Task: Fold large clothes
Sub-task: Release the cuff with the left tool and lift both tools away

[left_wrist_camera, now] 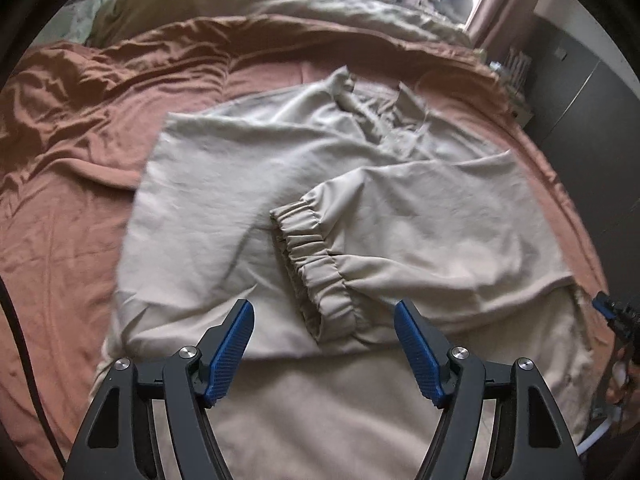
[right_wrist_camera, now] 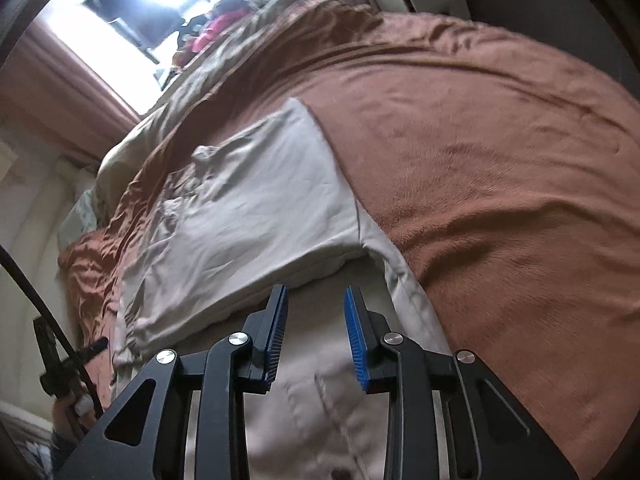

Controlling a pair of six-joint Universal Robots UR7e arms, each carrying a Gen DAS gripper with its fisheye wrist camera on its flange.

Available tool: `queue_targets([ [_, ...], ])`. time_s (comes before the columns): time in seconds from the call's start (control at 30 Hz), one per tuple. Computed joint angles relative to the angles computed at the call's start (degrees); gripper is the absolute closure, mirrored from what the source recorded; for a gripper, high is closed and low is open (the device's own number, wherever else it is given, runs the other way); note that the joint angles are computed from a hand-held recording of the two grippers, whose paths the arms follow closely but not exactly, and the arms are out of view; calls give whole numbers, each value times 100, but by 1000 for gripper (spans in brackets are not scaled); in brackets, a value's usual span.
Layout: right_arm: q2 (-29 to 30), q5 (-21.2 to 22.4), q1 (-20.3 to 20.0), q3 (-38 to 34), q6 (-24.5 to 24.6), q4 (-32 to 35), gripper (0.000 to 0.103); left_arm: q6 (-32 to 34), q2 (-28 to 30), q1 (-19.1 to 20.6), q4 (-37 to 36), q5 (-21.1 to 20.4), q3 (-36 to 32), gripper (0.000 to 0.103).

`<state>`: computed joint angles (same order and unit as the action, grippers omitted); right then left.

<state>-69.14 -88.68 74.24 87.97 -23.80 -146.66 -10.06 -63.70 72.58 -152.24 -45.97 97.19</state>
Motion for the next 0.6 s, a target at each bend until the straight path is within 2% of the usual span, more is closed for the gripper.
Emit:
queue_targets([
  [0.17,-580,25,-36,638,-375,-172,78,74,-512,-256,-468,110,670,29],
  [0.43,-1250,-402,94,1518,-905,-496,72,288,-1411,-780,-1491,444,2093,29],
  [0.47,-1332,-496,125,1645,-975,-599,68,262,-1547,-863,-1594,496,2293,29],
  [0.53,-1528,-578,156,1961,-1165,-921,36,226,-1777,-977,-1745,557,2588,29],
  [0.6,-1748,-508,148,2209,-1285,-1103,24,114,-2084,-1157,-1869,734,2946,29],
])
